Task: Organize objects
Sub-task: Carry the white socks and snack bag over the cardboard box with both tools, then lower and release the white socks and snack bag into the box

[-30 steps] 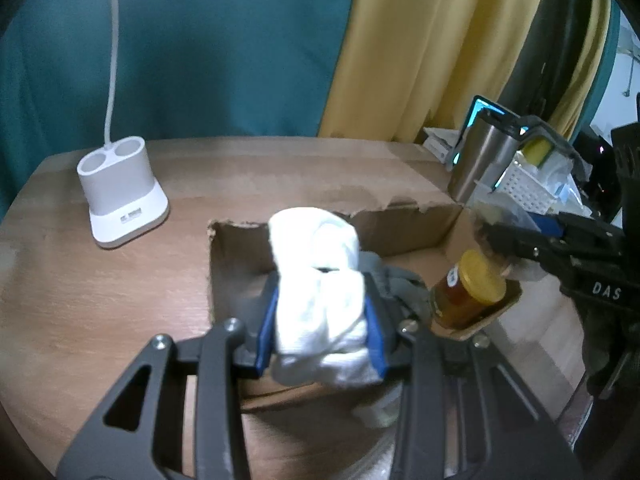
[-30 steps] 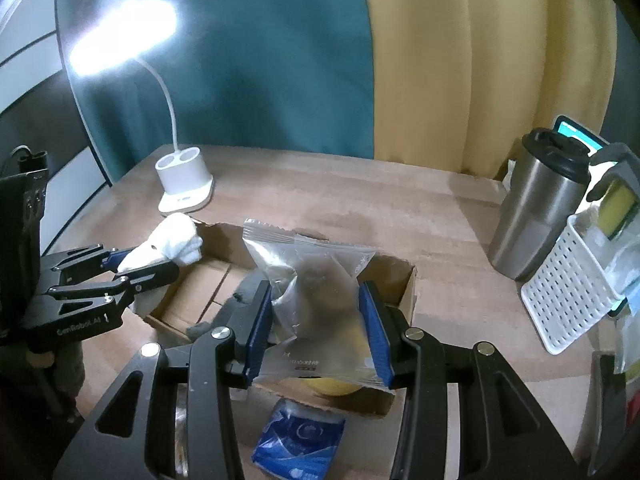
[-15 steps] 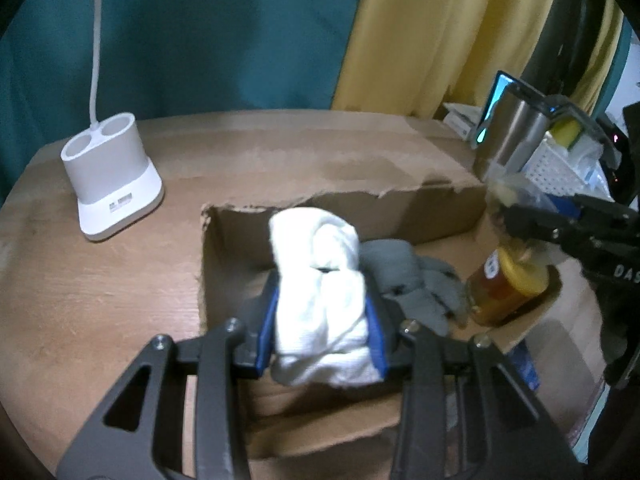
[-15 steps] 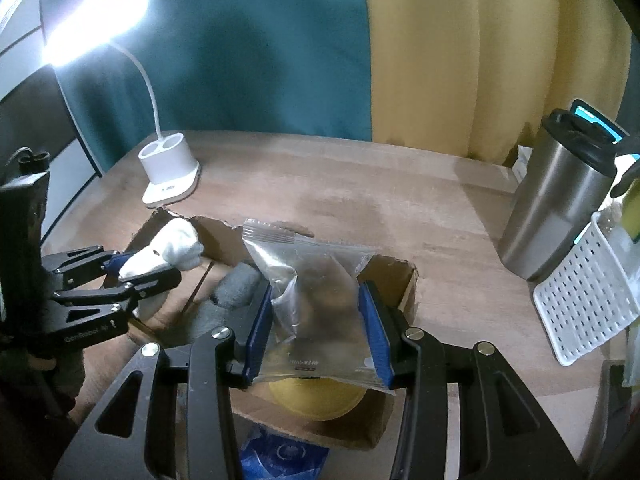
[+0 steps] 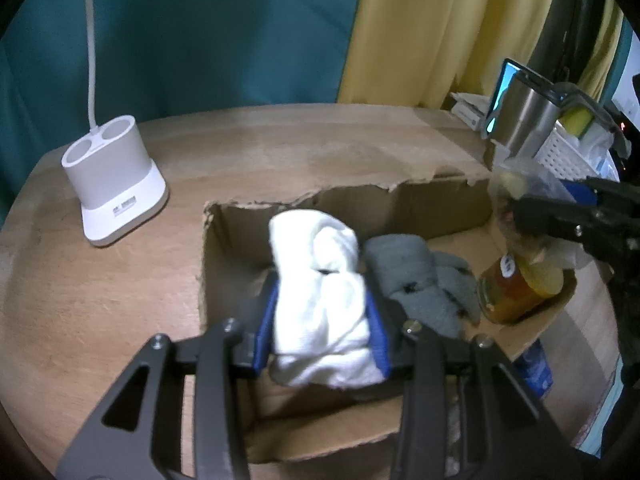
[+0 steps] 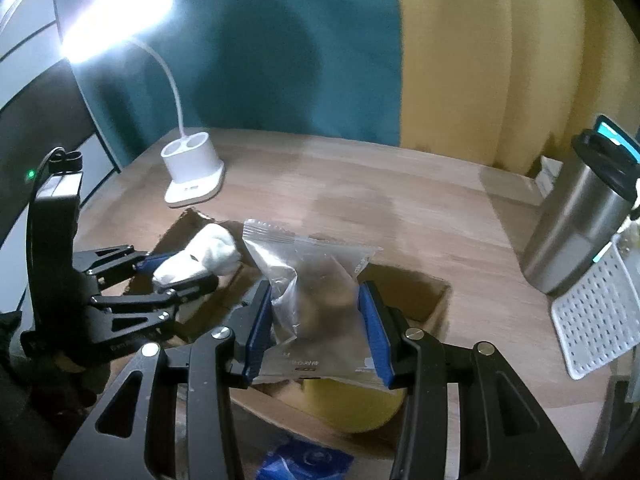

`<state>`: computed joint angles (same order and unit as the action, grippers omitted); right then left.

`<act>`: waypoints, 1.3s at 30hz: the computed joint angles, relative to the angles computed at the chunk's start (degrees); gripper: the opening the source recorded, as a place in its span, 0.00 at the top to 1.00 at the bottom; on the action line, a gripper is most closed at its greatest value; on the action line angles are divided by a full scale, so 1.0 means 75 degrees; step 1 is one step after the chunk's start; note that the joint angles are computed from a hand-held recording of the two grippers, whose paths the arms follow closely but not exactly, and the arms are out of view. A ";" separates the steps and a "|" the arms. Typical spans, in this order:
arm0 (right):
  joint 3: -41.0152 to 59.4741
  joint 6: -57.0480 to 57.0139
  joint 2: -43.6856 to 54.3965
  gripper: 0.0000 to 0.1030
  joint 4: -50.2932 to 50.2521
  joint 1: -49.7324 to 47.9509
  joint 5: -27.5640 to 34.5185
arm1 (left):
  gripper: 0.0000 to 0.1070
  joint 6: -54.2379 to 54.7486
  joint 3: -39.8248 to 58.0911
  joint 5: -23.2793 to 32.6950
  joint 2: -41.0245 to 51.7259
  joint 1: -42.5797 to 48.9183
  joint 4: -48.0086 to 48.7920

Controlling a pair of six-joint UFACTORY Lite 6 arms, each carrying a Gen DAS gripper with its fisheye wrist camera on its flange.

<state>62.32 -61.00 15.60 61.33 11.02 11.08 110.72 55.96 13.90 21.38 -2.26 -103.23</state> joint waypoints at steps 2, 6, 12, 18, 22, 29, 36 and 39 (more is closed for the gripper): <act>0.0080 0.0083 0.0078 0.56 -0.0050 0.0061 0.0008 | 0.60 0.0487 -0.0057 -0.0090 -0.0032 -0.0059 -0.0567; 0.0193 0.0125 0.0192 0.56 -0.0045 0.0122 0.0011 | 0.46 0.0228 -0.0160 -0.0100 -0.0240 -0.0045 -0.0323; 0.0477 0.0195 0.0427 0.56 -0.0022 0.0374 -0.0012 | 0.46 0.0525 -0.0482 0.0185 -0.0591 0.0255 -0.0444; 0.1100 0.1474 0.0870 0.56 -0.1168 0.0825 -0.0067 | 0.46 0.0492 -0.0707 0.0657 -0.0895 0.0899 -0.0173; 0.1597 0.2536 0.1257 0.56 -0.2100 0.1146 -0.0040 | 0.46 0.0389 -0.0754 0.0890 -0.1044 0.1366 0.0053; 0.2416 0.4084 0.1902 0.56 -0.3392 0.1571 0.0033 | 0.46 0.0260 -0.0431 0.1271 -0.0787 0.1975 0.0446; 0.3107 0.5222 0.2782 0.56 -0.4240 0.1837 0.0089 | 0.45 -0.0085 0.0129 0.1230 0.0047 0.2344 0.0989; 0.3395 0.5547 0.3184 0.56 -0.4443 0.1886 0.0214 | 0.44 -0.0194 0.0294 0.1305 0.0244 0.2340 0.1121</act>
<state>87.78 -19.39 39.47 28.00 25.17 12.68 109.26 58.17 23.69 23.21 15.29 -94.82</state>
